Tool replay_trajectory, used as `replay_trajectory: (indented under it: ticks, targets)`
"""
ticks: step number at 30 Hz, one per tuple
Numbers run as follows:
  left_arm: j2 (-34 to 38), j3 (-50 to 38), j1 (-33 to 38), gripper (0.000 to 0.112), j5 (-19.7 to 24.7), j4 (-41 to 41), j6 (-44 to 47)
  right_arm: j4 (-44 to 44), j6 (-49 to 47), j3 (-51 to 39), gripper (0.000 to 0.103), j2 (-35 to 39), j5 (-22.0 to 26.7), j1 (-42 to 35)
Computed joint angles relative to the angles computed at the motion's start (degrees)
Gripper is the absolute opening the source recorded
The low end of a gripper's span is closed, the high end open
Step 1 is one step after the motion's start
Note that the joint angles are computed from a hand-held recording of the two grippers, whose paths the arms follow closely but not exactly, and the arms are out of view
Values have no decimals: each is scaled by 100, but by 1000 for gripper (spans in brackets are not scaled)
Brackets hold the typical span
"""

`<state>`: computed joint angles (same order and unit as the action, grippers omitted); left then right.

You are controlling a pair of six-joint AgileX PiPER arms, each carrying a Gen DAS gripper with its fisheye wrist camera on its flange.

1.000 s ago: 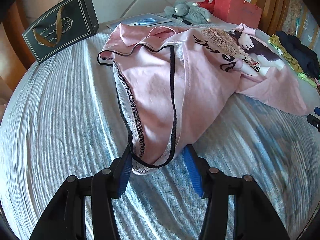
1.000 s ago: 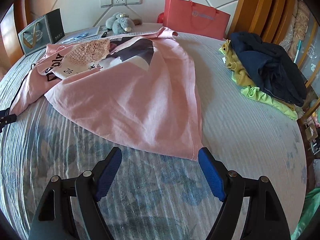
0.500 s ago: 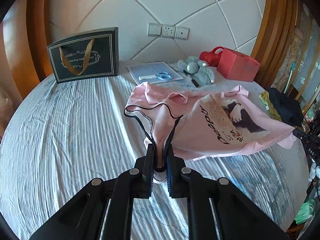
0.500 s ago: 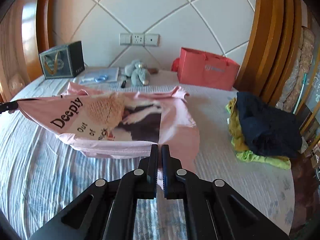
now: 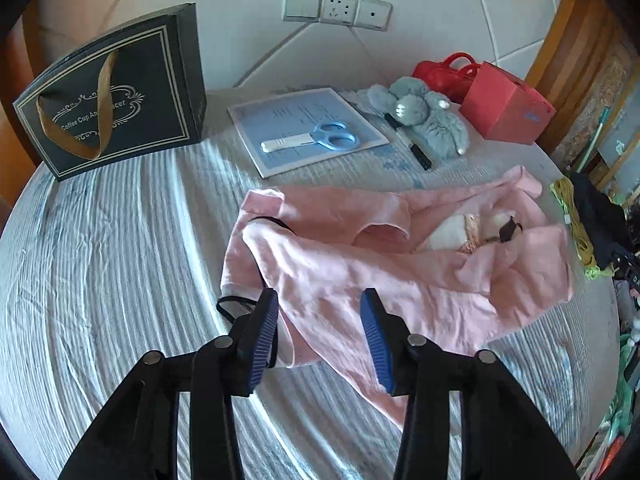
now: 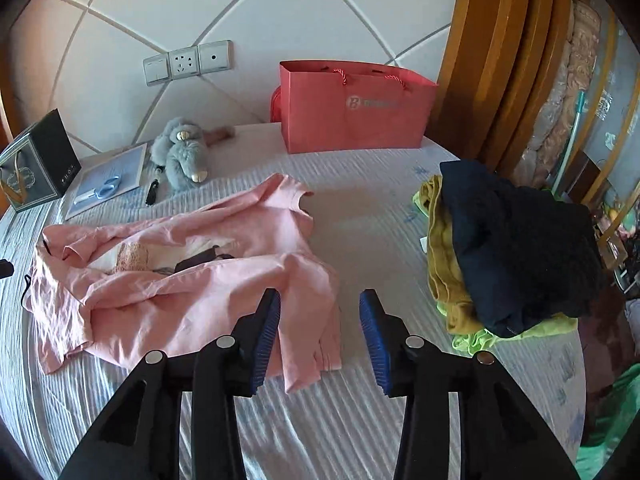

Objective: Fold clothes

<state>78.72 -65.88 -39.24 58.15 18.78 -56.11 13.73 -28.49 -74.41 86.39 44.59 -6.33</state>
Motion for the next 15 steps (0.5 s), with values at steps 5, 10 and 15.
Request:
replay_trajectory:
  ticks: [5, 10, 15]
  targets:
    - [183, 348, -1063, 75, -284, 21, -840, 540, -868, 613, 43, -117, 33, -653]
    - [854, 333, -1317, 75, -382, 123, -1650, 699, -1083, 638, 43, 122, -8, -839]
    - [1155, 126, -1317, 75, -343, 81, -1883, 763, -1045, 105, 43, 572, 3, -633]
